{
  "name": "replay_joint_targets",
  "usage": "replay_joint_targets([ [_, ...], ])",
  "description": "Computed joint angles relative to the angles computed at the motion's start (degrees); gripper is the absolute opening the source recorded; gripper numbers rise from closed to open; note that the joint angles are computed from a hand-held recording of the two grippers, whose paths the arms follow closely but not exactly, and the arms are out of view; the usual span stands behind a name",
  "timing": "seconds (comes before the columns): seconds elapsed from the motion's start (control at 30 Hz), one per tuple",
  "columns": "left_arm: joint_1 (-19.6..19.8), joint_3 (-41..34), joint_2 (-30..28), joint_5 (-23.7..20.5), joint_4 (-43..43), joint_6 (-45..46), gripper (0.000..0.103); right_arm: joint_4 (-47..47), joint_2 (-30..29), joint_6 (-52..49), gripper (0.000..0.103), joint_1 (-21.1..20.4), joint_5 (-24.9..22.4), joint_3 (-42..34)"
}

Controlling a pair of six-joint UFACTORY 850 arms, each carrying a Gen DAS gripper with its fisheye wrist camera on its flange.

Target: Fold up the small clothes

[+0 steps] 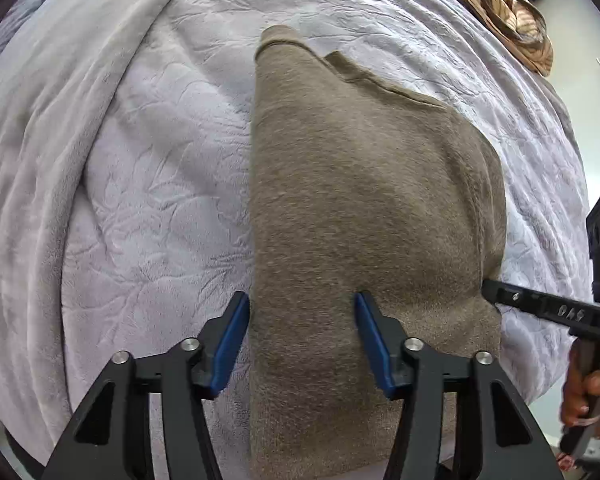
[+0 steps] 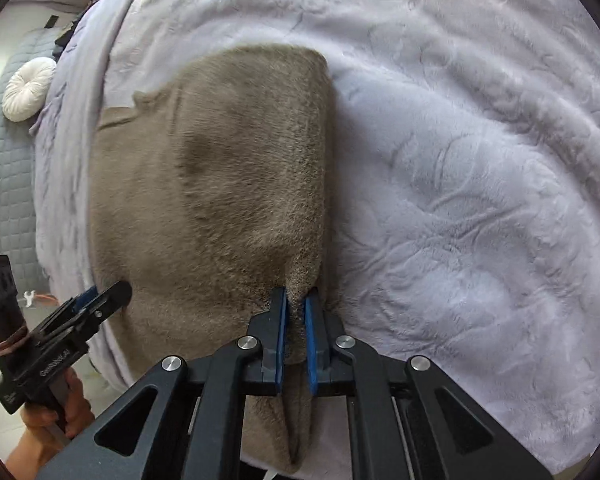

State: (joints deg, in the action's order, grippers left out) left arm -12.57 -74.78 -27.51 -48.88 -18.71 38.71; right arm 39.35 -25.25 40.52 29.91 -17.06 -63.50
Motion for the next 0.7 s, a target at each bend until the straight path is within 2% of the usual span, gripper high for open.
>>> replay_joint_targets([
  [0.13,-0.45,0.08,0.76,0.62,1.57,-0.85,0.062,-15.70,-1.07,12.04,0.011,1.40,-2.88,-2.52],
  [0.23,-0.72,0.60,1.51,1.47,3.02,-1.25,0.062,-20.79,-0.34,16.11,0.011,2.21,-5.72,-3.21],
  [0.43,-0.66,-0.68,0.93,0.98,4.65,-3.35,0.062,-18.97,1.15,15.03,0.011,2.49,-7.14,-2.27],
  [0.57,-1.03,-1.57,0.75,0.87,6.18,-4.42,0.062,-20.03,-0.78,15.53,0.011,2.13,-11.00,-5.08],
  [0.63,-1.17,-1.66,0.84,0.63,6.71,-5.20,0.062,-15.92,0.97,13.72,0.016,2.20,-9.49,-2.85],
  [0.7,-1.24,-1.73,1.00,0.39,7.27,-6.12,0.062,-14.46,1.72,13.90,0.016,2.26,-8.23,-2.04],
])
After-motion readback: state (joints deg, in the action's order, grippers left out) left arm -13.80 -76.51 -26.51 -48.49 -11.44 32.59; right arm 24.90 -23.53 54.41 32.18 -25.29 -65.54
